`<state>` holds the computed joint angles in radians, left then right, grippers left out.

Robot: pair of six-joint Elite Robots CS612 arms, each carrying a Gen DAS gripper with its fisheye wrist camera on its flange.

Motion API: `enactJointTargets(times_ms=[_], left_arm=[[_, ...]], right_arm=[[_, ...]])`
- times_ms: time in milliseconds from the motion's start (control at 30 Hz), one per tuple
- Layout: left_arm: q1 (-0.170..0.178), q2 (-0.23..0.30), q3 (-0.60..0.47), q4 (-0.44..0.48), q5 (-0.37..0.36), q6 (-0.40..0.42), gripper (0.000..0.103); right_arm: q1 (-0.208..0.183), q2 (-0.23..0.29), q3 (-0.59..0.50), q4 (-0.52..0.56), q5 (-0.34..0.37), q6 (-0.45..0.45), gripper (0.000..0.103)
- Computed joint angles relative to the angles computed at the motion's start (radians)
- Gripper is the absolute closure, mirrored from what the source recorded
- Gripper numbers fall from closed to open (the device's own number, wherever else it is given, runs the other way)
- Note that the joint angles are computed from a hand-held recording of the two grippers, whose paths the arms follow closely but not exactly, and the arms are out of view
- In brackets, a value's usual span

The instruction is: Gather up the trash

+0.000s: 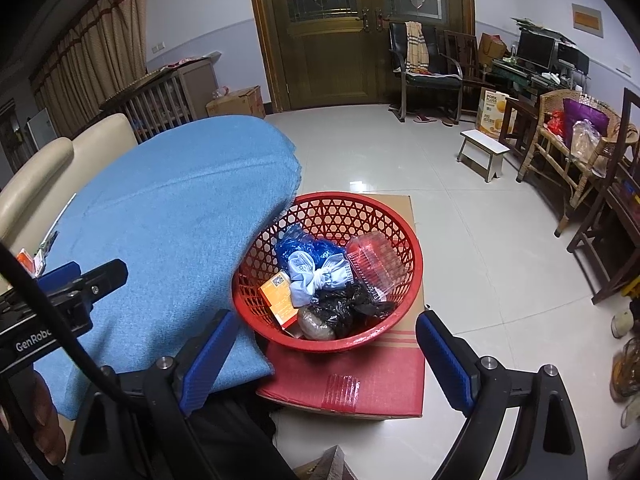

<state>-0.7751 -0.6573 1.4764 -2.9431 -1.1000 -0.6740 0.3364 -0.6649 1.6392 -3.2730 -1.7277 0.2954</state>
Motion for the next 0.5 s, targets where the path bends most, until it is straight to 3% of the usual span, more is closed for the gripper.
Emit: enactJointTargets(times_ms=[267,500], left_arm=[[0.003,0.005,-0.003,-0.009,-0.023,0.011,0.02],[0.004,0.013,-0.006,-0.05,-0.056,0.069,0.02]], right_arm=[[0.001,0.004,-0.01,0.017,-0.007,0.0,0.01],[0.003,0.011,-0.025,0.039,-0.007,-0.005,0.01]])
